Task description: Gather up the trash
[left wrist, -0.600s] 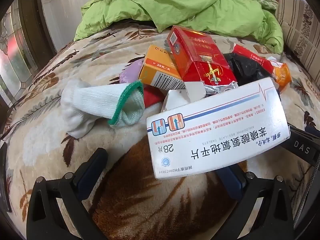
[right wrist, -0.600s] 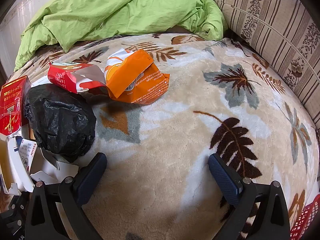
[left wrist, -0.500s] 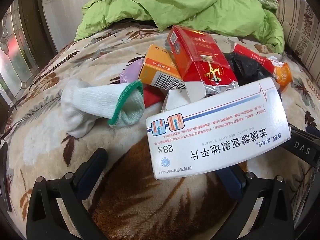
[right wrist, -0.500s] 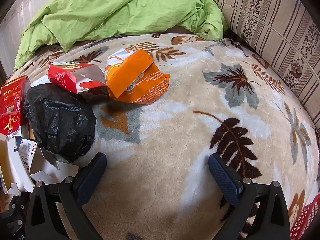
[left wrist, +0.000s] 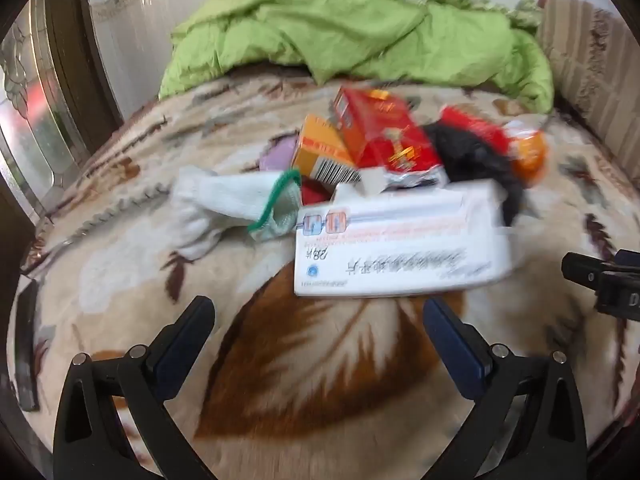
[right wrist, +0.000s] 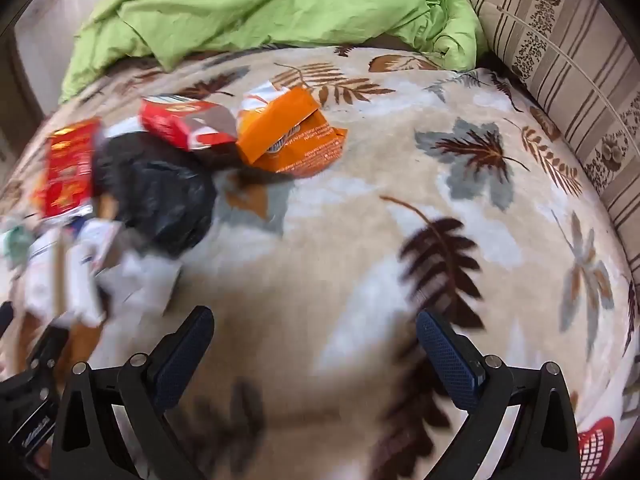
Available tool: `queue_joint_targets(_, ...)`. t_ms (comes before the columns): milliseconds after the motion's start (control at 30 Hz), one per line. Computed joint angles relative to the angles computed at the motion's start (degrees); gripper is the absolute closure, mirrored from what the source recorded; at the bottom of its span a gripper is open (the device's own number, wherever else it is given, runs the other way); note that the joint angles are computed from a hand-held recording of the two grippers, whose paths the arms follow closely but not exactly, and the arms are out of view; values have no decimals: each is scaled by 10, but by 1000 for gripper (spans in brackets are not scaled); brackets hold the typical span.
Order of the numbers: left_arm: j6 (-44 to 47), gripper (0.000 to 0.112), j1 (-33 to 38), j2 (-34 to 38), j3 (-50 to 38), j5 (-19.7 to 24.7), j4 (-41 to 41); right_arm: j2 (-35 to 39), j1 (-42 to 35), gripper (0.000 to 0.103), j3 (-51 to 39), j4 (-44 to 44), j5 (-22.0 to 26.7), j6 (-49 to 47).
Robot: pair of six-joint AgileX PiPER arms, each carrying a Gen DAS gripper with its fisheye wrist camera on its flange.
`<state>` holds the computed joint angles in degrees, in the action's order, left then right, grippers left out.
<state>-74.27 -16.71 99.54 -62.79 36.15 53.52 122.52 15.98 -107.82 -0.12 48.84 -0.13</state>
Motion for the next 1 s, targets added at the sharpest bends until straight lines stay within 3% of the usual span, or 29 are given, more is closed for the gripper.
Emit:
queue_joint_targets(100, -17, 9, -36, -50, 36, 22, 27, -91, -27, 1, 113, 55, -50, -50)
queue_joint_targets(267, -13, 9, -86, -140, 68, 56, 14, -217, -61, 1, 238, 148, -79, -141)
queue_joint_targets(433, -86, 9, -184, -235, 122, 129, 53, -336, -71, 1, 339, 181, -100, -188)
queue_joint_targets(500, -113, 9, -223, -255, 137, 172, 67, -382, -83, 1, 378, 217, -115, -221)
queue_joint_targets(567, -125, 9, -251, -263, 141, 201, 62, -419, -81, 1, 411, 200, -138, -205)
queue_joint_targets(700, -118, 9, -260, -269, 132, 228, 55, -461, -65, 1, 444, 146, -180, -182)
queue_joint_targets(1000, -145, 9, -305, -266, 125, 273, 81, -484, -51, 1, 456, 110, -175, -161)
